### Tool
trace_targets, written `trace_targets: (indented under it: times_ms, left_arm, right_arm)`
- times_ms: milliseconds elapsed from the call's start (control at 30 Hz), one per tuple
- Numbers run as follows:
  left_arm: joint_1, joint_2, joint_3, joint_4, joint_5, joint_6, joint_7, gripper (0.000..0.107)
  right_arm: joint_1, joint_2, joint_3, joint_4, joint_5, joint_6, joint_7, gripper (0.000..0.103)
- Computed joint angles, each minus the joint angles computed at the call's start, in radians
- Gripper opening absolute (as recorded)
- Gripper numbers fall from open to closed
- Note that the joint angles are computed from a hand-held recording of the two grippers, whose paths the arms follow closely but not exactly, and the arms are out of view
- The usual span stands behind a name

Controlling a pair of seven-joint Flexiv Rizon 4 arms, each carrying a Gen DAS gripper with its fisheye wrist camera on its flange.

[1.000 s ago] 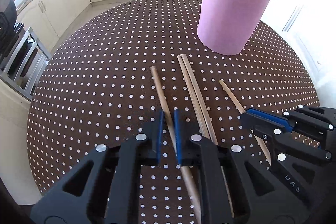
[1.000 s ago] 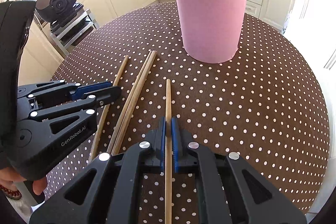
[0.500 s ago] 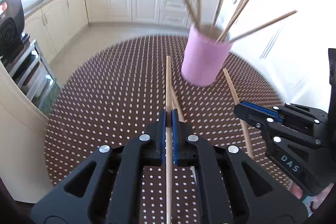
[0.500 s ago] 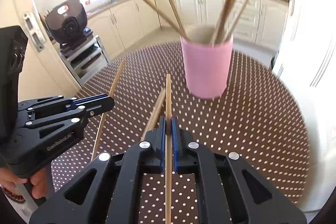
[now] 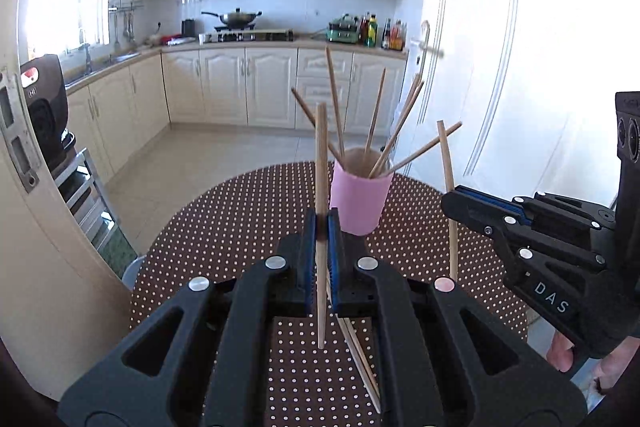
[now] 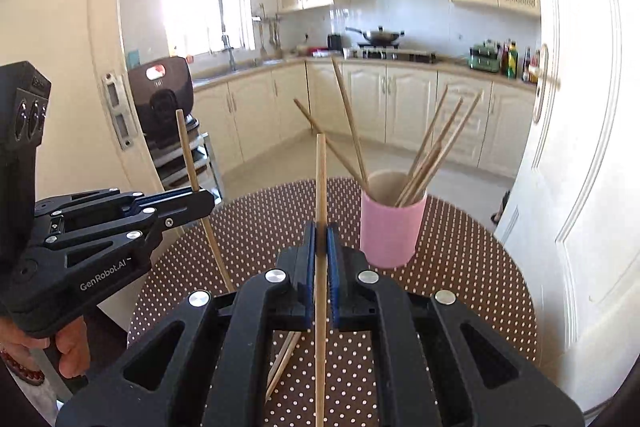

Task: Organize utensils
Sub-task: 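Lift both held chopsticks upright and carry them over the pink cup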

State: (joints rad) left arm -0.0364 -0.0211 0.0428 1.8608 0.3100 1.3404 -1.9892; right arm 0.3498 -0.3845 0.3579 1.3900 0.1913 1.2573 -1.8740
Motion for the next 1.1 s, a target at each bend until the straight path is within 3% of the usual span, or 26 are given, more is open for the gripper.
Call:
trace_targets:
  times_ms: [100, 367, 567, 733, 900, 967, 1067, 1100]
  left_arm:
    - [0.002, 0.002, 0.0, 0.0, 0.011, 0.036, -0.02, 0.006]
    - [-0.007, -0.007, -0.009, -0.051, 0.013, 0.062, -0.016, 0.006]
    - [-0.02, -0.037, -0.002, -0.096, 0.011, 0.092, -0.01, 0.006]
    - [-0.036, -0.071, 0.021, -0.146, 0.036, 0.133, -0.036, 0.006]
    - [-0.069, -0.124, 0.069, -0.218, 0.091, 0.194, -0.093, 0.006]
    - [-0.108, -0.153, 0.121, -0.264, 0.136, 0.208, -0.146, 0.006]
    - [-0.135, -0.193, 0.159, -0.316, 0.144, 0.211, -0.168, 0.006]
    - [-0.141, -0.209, 0.168, -0.335, 0.137, 0.206, -0.166, 0.006]
  right_arm:
    - [-0.026, 0.0, 0.04, -0.003, 0.046, 0.075, -0.055, 0.005]
    - [-0.066, -0.029, 0.103, -0.072, 0.109, 0.104, -0.128, 0.005]
    - [-0.06, -0.059, 0.103, -0.116, 0.115, 0.141, -0.142, 0.005]
    - [-0.099, -0.1, 0.174, -0.177, 0.145, 0.194, -0.197, 0.005]
    - [-0.133, -0.168, 0.272, -0.253, 0.153, 0.298, -0.272, 0.005]
    - [-0.147, -0.207, 0.325, -0.287, 0.126, 0.351, -0.304, 0.005]
    - [-0.139, -0.255, 0.347, -0.336, 0.085, 0.418, -0.293, 0.005]
    - [-0.119, -0.262, 0.316, -0.349, 0.078, 0.436, -0.266, 0.005]
